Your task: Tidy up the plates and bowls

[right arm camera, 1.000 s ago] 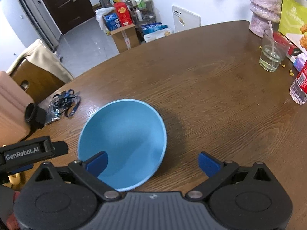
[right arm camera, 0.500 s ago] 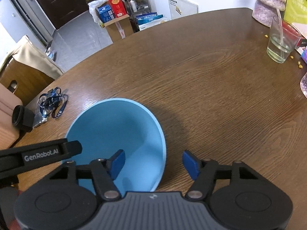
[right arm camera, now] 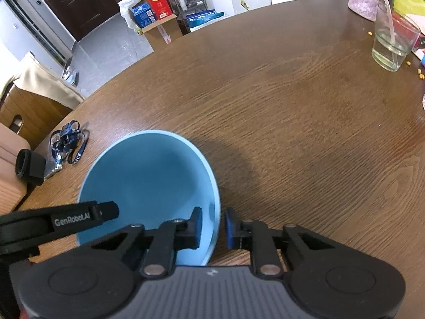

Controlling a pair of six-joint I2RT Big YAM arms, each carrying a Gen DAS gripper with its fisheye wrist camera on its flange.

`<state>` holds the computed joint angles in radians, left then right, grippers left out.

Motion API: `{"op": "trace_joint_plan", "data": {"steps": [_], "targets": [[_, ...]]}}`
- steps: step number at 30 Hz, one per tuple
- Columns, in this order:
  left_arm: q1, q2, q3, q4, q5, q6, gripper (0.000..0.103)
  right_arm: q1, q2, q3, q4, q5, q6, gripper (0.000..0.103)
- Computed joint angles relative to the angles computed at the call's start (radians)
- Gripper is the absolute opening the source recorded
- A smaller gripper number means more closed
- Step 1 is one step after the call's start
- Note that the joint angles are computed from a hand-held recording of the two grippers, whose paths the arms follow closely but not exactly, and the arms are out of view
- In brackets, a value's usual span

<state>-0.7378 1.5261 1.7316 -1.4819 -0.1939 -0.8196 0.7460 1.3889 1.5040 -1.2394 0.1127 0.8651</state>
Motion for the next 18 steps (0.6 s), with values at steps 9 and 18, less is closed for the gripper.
{"op": "trace_joint_plan", "data": {"steps": [9, 18], "targets": [[-0.003, 0.0, 0.005, -0.007, -0.027, -0.003, 0.011, 0.006, 0.002, -0.004, -0.001, 0.014, 0.014, 0.008], [-0.013, -0.012, 0.021, -0.024, -0.051, -0.011, 0.011, 0.017, -0.009, 0.005, -0.005, 0.027, 0.019, 0.007]]}}
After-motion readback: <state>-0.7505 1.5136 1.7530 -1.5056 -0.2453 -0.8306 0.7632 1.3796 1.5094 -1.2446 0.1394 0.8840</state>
